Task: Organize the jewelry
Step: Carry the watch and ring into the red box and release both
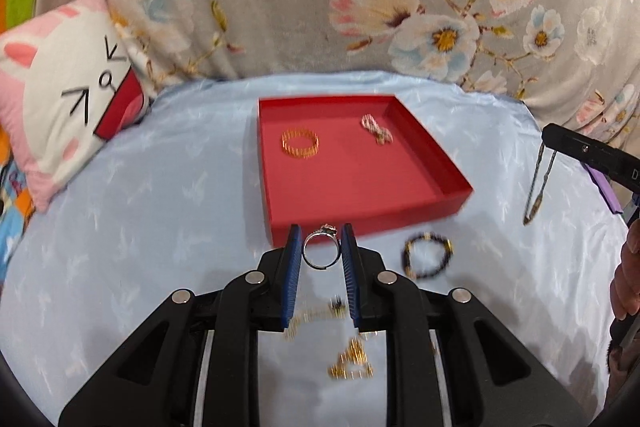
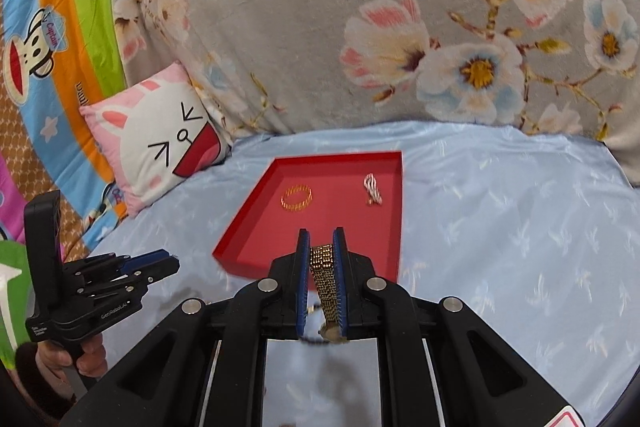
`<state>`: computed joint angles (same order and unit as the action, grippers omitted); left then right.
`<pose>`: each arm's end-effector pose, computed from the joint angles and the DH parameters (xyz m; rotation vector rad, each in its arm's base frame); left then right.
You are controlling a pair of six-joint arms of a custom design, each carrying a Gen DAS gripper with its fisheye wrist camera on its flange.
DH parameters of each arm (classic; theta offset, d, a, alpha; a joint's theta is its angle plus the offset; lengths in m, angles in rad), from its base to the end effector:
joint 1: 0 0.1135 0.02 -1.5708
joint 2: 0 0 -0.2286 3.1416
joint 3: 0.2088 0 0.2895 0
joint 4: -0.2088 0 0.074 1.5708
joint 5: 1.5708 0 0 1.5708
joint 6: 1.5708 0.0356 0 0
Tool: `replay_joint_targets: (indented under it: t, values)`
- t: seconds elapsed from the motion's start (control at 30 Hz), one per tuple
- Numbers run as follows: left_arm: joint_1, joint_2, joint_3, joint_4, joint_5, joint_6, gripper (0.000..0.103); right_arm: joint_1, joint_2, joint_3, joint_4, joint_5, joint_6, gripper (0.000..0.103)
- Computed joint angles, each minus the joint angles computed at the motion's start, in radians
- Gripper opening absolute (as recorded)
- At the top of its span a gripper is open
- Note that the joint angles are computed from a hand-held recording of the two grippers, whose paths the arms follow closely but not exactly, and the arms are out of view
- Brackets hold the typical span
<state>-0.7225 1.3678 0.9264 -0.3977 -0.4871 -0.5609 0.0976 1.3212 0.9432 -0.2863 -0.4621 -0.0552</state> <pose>0.2556 -0.2031 0.1922 -0.0323 2.2890 -0.0689 0.3291 0.0482 0.2210 -0.4177 2.1662 0.5381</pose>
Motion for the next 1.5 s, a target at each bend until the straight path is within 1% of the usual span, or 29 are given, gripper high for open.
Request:
replay_joint_targets:
  t: [0.07, 0.1, 0.2, 0.33, 0.5, 0.6, 0.83, 0.97, 1.03, 1.07, 1.1, 1.13, 1.17, 1.2, 1.23, 1.3, 1.43, 1.5]
  values:
    - [0.05, 0.07, 0.076, 0.035, 0.025, 0.065, 0.019, 0.015, 0.083, 0.079, 0.014, 0.015, 0.013, 0.011]
    - [0.067, 0.097, 0.104, 0.037, 0.035, 0.076, 0.019, 0.023, 0.13, 0.121, 0.021, 0.02, 0.02, 0.011]
    - [0.141, 0.216, 0.216, 0.072, 0.123, 0.125, 0.019, 0.038, 0.267, 0.24, 0.032, 0.027, 0.048, 0.011]
    - [0.208, 0.348, 0.308, 0.104, 0.215, 0.133, 0.019, 0.054, 0.435, 0.373, 0.021, 0.036, 0.067, 0.011]
    - [0.253, 0.505, 0.41, 0.106, 0.264, 0.143, 0.019, 0.075, 0.595, 0.497, -0.021, 0.056, 0.05, 0.011]
    - [0.271, 0.586, 0.472, 0.09, 0.284, 0.146, 0.019, 0.089, 0.719, 0.62, -0.075, 0.07, 0.051, 0.011]
    - [0.29, 0.718, 0.605, 0.051, 0.282, 0.176, 0.019, 0.112, 0.976, 0.926, -0.201, 0.102, 0.08, 0.011]
    - [0.303, 0.773, 0.672, 0.031, 0.281, 0.184, 0.02, 0.121, 1.088, 1.08, -0.256, 0.124, 0.098, 0.011]
    - [0.311, 0.793, 0.704, 0.018, 0.281, 0.18, 0.02, 0.12, 1.125, 1.134, -0.268, 0.121, 0.118, 0.012]
    - [0.315, 0.802, 0.718, 0.015, 0.283, 0.178, 0.02, 0.12, 1.129, 1.141, -0.258, 0.124, 0.125, 0.012]
    - [0.319, 0.81, 0.732, 0.011, 0.278, 0.17, 0.024, 0.12, 1.124, 1.134, -0.238, 0.128, 0.136, 0.014]
    - [0.326, 0.816, 0.745, 0.008, 0.279, 0.163, 0.031, 0.119, 1.121, 1.134, -0.231, 0.122, 0.144, 0.014]
    - [0.331, 0.814, 0.745, 0.012, 0.281, 0.154, 0.036, 0.116, 1.113, 1.125, -0.22, 0.114, 0.149, 0.017]
    - [0.34, 0.805, 0.738, 0.022, 0.287, 0.139, 0.043, 0.115, 1.09, 1.094, -0.192, 0.115, 0.152, 0.022]
    - [0.347, 0.796, 0.731, 0.027, 0.291, 0.126, 0.048, 0.116, 1.062, 1.055, -0.163, 0.124, 0.151, 0.024]
    - [0.36, 0.761, 0.693, 0.051, 0.3, 0.107, 0.05, 0.115, 1.029, 1.013, -0.138, 0.126, 0.143, 0.027]
    - [0.353, 0.666, 0.587, 0.086, 0.235, 0.111, 0.052, 0.111, 0.951, 0.899, -0.111, 0.128, 0.101, 0.027]
    - [0.348, 0.616, 0.527, 0.103, 0.221, 0.108, 0.053, 0.113, 0.918, 0.843, -0.094, 0.138, 0.081, 0.027]
